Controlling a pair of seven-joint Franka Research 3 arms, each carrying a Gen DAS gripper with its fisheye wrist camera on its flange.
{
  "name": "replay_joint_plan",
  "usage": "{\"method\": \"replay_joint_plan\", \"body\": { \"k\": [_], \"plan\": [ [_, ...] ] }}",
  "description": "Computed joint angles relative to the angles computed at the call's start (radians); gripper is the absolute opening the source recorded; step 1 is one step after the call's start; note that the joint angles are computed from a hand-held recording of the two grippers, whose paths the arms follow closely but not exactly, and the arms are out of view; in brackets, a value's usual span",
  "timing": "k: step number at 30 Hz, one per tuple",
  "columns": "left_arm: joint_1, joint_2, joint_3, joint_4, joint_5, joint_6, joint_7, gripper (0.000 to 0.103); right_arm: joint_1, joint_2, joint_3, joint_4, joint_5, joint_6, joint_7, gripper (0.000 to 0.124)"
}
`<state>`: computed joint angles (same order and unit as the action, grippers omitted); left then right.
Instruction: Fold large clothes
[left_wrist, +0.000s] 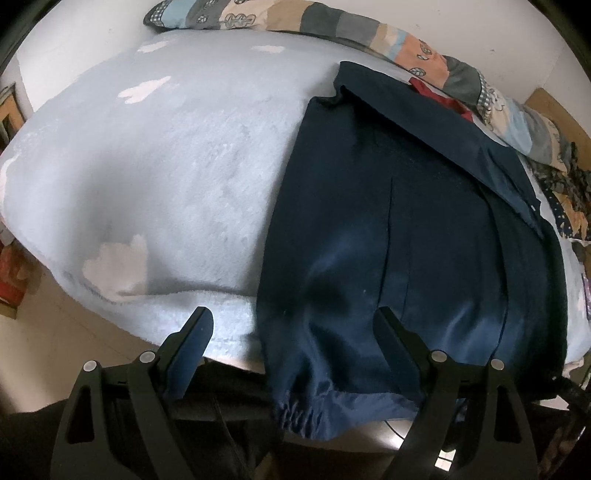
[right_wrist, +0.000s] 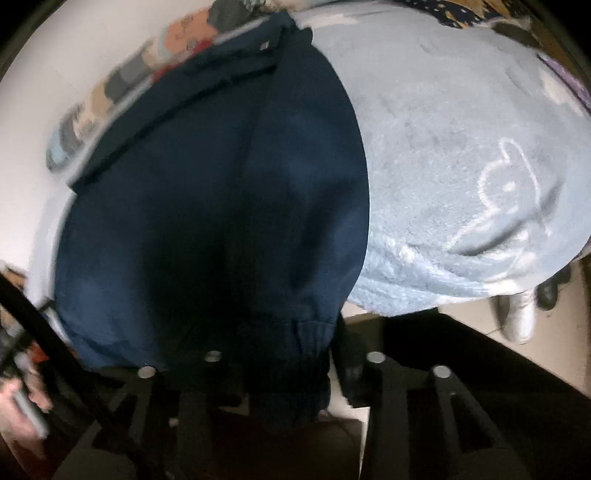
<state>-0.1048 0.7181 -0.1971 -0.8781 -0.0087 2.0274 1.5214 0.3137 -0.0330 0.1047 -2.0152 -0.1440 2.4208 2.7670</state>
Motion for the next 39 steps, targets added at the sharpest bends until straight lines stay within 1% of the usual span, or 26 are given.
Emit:
{"method": "replay_joint_plan", "body": {
  "k": [1,2,3,4,5,6,7,9,11,14,17,18,19,22,23,25,26,27,29,32,34,35,36,37,38,39],
  "plan": [
    [0.002,0.000,-0.001,0.001,-0.002,-0.009,-0.001,0.087,-0.003,-0.026,-0.004,-0.038,0.007,0.061,0.013,0.029],
    [0.009,-0.004,-0.005,-0.003,-0.011,-0.016,0.002,0.087,-0.012,-0.062,-0.005,-0.091,-0.005,0.165,0.052,0.025],
    [0.013,-0.005,-0.005,-0.004,-0.016,-0.020,-0.001,0.088,-0.022,-0.080,-0.001,-0.117,-0.011,0.221,0.073,0.014],
    [0.014,-0.005,-0.004,-0.004,-0.017,-0.024,-0.004,0.088,-0.034,-0.097,0.004,-0.141,-0.016,0.274,0.089,0.014],
    [0.018,0.002,-0.006,0.011,-0.024,-0.037,-0.008,0.088,-0.046,-0.114,0.006,-0.178,-0.011,0.368,0.106,0.014],
    [0.020,0.008,-0.007,0.020,-0.029,-0.046,-0.010,0.088,-0.052,-0.127,0.003,-0.200,0.012,0.440,0.101,0.014],
    [0.022,0.010,-0.008,0.024,-0.033,-0.051,-0.012,0.088,-0.068,-0.129,0.012,-0.199,0.019,0.456,0.080,0.014],
    [0.018,0.018,-0.007,0.040,-0.032,-0.064,-0.010,0.088,-0.102,-0.130,0.031,-0.175,-0.011,0.451,0.068,0.014],
    [0.015,0.023,-0.009,0.050,-0.031,-0.074,0.003,0.088,-0.124,-0.127,0.036,-0.150,-0.020,0.455,0.053,0.014],
    [0.010,0.048,-0.014,0.097,-0.035,-0.117,0.021,0.088,-0.166,-0.105,0.049,-0.091,-0.088,0.460,0.073,0.014],
    [0.015,0.078,-0.020,0.149,-0.058,-0.157,0.017,0.088,-0.187,-0.073,0.036,-0.021,-0.144,0.450,0.078,0.014],
    [0.021,0.101,-0.029,0.188,-0.076,-0.183,0.014,0.088,-0.188,-0.057,0.027,0.002,-0.153,0.452,0.075,0.014],
    [0.026,0.107,-0.033,0.198,-0.091,-0.191,0.011,0.088,-0.180,-0.052,0.014,0.011,-0.136,0.449,0.050,0.014],
    [0.054,0.117,-0.062,0.212,-0.157,-0.210,0.013,0.088,-0.164,0.004,-0.020,0.089,-0.095,0.408,-0.028,0.013],
    [0.061,0.122,-0.069,0.221,-0.176,-0.222,0.011,0.088,-0.156,0.017,-0.028,0.109,-0.098,0.392,-0.033,0.013],
    [0.056,0.163,-0.068,0.299,-0.189,-0.285,-0.016,0.088,-0.143,0.046,-0.048,0.151,-0.105,0.370,-0.048,0.013],
    [0.061,0.161,-0.073,0.300,-0.196,-0.299,-0.034,0.088,-0.136,0.059,-0.056,0.171,-0.113,0.356,-0.052,0.013],
    [0.070,0.140,-0.072,0.265,-0.212,-0.294,-0.042,0.088,-0.130,0.071,-0.066,0.194,-0.126,0.338,-0.053,0.013],
    [0.097,0.074,-0.080,0.146,-0.248,-0.250,-0.041,0.088,-0.121,0.082,-0.081,0.213,-0.108,0.333,-0.078,0.013],
    [0.146,0.001,-0.108,-0.006,-0.346,-0.183,-0.041,0.088,-0.112,0.092,-0.095,0.225,-0.091,0.335,-0.101,0.013],
    [0.176,-0.043,-0.130,-0.108,-0.426,-0.125,-0.017,0.088,-0.106,0.093,-0.100,0.226,-0.084,0.339,-0.108,0.013],
    [0.192,-0.067,-0.142,-0.164,-0.474,-0.089,-0.001,0.086,-0.104,0.093,-0.101,0.225,-0.079,0.341,-0.115,0.013],
    [0.200,-0.077,-0.149,-0.189,-0.507,-0.076,0.015,0.078,-0.102,0.095,-0.103,0.228,-0.080,0.339,-0.118,0.014],
    [0.203,-0.082,-0.151,-0.201,-0.530,-0.073,0.026,0.073,-0.100,0.096,-0.104,0.233,-0.082,0.334,-0.119,0.014],
    [0.205,-0.090,-0.154,-0.218,-0.550,-0.070,0.039,0.070,-0.098,0.096,-0.105,0.233,-0.082,0.334,-0.122,0.014],
    [0.201,-0.103,-0.150,-0.240,-0.559,-0.058,0.050,0.070,-0.096,0.096,-0.107,0.233,-0.087,0.333,-0.118,0.014]
  ]
}}
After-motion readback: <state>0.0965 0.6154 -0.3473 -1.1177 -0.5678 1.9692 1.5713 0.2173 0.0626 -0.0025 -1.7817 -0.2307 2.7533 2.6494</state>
